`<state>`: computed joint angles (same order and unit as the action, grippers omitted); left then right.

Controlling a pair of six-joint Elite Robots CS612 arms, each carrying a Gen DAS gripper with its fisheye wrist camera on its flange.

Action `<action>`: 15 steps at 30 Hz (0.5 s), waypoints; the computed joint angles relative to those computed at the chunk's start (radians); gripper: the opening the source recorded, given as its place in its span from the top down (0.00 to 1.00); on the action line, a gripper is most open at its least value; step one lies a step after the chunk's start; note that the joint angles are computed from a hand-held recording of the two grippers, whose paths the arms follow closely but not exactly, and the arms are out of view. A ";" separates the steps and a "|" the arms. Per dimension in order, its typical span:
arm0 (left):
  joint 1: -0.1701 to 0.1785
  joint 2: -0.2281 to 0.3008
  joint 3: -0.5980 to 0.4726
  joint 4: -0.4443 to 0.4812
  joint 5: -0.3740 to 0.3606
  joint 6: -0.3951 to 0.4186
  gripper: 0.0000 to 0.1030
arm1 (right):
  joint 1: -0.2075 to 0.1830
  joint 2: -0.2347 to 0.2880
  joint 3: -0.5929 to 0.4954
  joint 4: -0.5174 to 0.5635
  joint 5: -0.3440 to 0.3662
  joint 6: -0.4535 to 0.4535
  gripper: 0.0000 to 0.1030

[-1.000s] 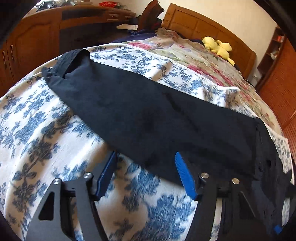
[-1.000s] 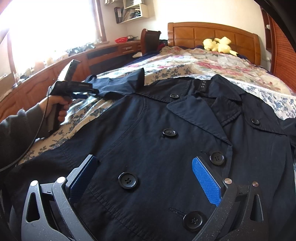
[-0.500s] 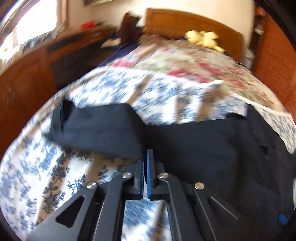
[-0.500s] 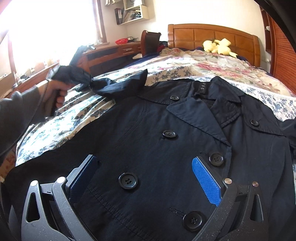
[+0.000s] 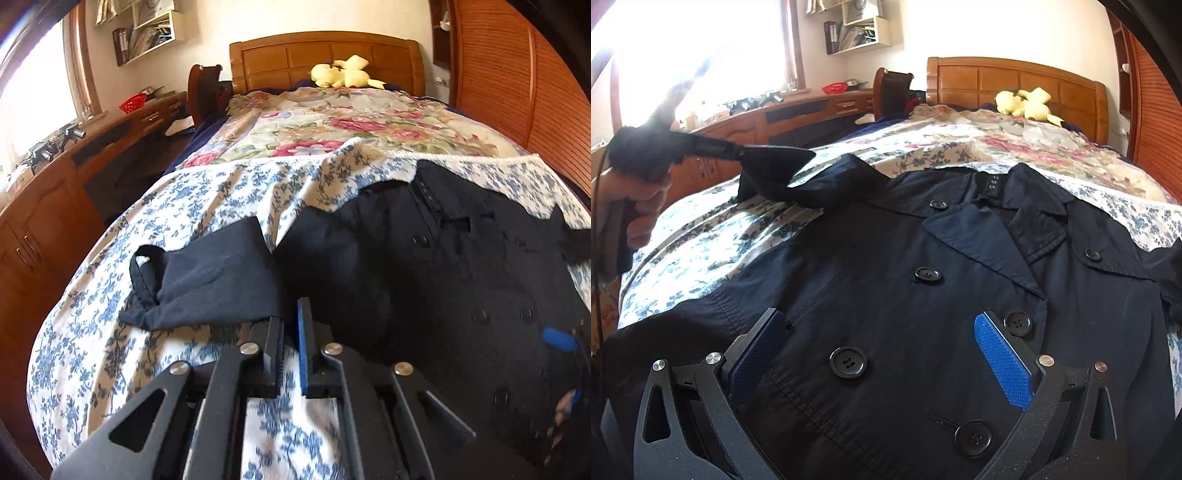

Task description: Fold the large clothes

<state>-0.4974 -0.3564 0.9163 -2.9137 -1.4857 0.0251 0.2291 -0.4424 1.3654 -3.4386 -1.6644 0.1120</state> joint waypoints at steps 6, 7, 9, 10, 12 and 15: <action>0.011 -0.036 0.105 -0.092 -0.005 0.026 0.66 | 0.000 0.001 -0.002 0.001 -0.001 -0.002 0.00; 0.014 -0.040 0.115 -0.102 -0.002 0.020 0.61 | 0.000 0.000 -0.001 0.001 -0.001 -0.002 0.00; 0.020 -0.042 0.124 -0.118 -0.002 0.002 0.58 | 0.000 0.000 -0.001 0.001 0.000 -0.002 0.00; 0.026 -0.042 0.127 -0.128 -0.004 -0.009 0.54 | 0.000 0.001 -0.002 0.001 -0.001 -0.002 0.00; 0.037 -0.035 0.117 -0.132 0.002 -0.035 0.46 | 0.001 0.001 -0.002 0.000 -0.001 -0.001 0.00; 0.049 -0.009 0.068 -0.096 0.018 -0.057 0.46 | 0.001 0.000 0.000 0.002 -0.001 -0.001 0.00</action>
<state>-0.4488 -0.3652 0.9846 -3.0098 -1.4672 -0.0318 0.2300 -0.4427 1.3649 -3.4365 -1.6653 0.1106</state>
